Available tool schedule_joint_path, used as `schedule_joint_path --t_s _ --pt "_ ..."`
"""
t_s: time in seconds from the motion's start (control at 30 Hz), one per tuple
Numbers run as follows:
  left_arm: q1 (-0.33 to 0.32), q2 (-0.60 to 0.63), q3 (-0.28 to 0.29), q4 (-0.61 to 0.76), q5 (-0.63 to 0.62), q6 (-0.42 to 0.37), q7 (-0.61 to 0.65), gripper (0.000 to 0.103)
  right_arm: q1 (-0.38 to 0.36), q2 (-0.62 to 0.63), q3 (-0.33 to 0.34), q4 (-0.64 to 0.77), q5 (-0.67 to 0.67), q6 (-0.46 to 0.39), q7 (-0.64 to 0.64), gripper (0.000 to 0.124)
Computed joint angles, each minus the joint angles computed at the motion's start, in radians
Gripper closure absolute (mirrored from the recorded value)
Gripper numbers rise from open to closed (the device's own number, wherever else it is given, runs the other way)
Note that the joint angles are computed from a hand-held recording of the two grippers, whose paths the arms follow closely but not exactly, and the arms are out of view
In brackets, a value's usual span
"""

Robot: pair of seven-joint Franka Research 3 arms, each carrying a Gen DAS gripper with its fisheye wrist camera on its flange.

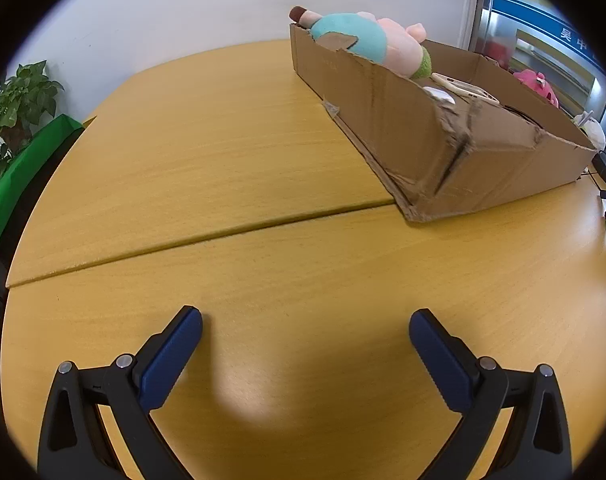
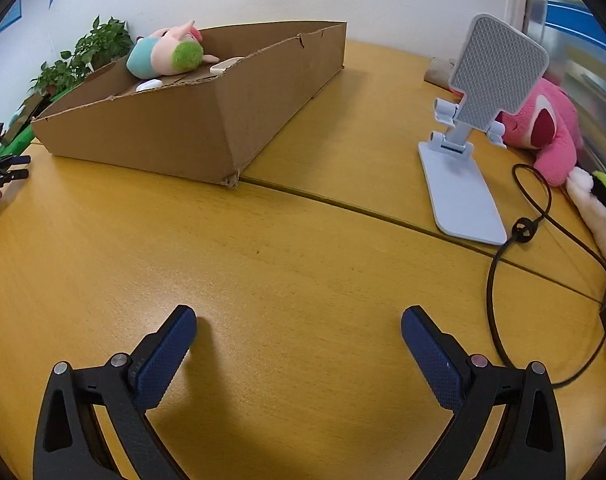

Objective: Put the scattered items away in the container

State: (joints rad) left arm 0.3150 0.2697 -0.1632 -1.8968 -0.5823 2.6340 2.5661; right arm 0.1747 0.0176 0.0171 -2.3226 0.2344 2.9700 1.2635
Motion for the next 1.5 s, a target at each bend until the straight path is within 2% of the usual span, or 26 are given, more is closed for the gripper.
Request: schedule_joint_path --t_s 0.1,1.5 --pt "0.003 0.015 0.000 0.021 0.005 -0.009 0.001 0.000 -0.002 -0.005 0.000 -0.002 0.019 -0.005 -0.031 0.021" --pt "0.012 0.011 -0.004 0.009 -0.011 -0.004 0.020 0.000 0.000 -0.007 0.001 -0.012 0.007 0.004 -0.018 0.021"
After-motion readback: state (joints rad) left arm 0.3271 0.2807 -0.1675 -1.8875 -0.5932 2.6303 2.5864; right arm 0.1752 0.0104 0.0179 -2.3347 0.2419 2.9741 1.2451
